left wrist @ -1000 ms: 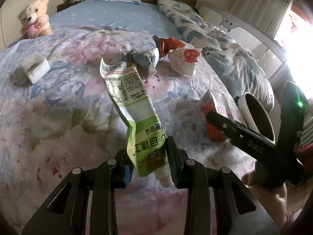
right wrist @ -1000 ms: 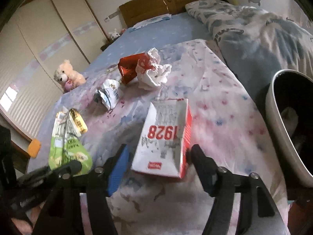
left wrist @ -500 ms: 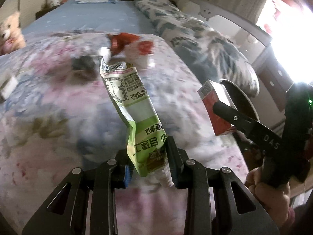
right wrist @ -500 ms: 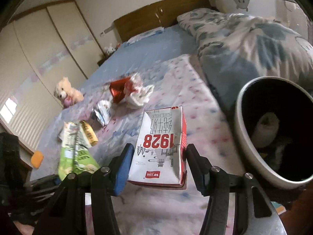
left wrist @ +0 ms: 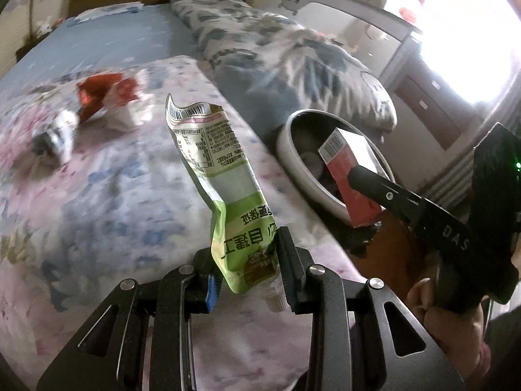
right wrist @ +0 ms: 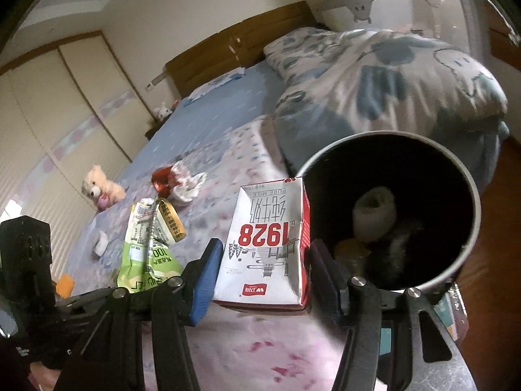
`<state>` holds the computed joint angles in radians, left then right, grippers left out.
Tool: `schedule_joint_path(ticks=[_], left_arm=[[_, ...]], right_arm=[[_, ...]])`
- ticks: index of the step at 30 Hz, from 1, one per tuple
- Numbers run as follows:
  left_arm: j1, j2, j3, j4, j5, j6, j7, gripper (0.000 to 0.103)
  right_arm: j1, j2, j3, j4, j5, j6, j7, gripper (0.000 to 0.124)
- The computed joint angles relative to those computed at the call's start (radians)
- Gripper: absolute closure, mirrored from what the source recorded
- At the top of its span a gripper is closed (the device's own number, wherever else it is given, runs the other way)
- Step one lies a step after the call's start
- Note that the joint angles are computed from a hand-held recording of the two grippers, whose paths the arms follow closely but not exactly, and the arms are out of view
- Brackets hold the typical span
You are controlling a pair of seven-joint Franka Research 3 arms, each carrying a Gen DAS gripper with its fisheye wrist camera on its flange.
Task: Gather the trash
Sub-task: 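Carry the green pouch with the left tool while the right tool carries the milk carton over the bin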
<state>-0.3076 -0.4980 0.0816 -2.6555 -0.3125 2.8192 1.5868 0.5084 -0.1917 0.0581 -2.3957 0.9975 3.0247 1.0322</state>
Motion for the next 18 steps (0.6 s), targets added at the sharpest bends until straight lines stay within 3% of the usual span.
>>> schedule_joint_path(ticks=[11, 18], left_arm=[[-0.052, 0.101, -0.029, 0.100, -0.053, -0.008, 0.044, 0.074], [-0.042, 0.163, -0.074, 0.165, -0.071, -0.015, 0.070, 0.074]], right_arm=[[-0.041, -0.025, -0.046, -0.022, 0.023, -0.002, -0.010, 0.068], [-0.067, -0.019, -0.071, -0.012, 0.074, -0.023, -0.058, 0.068]])
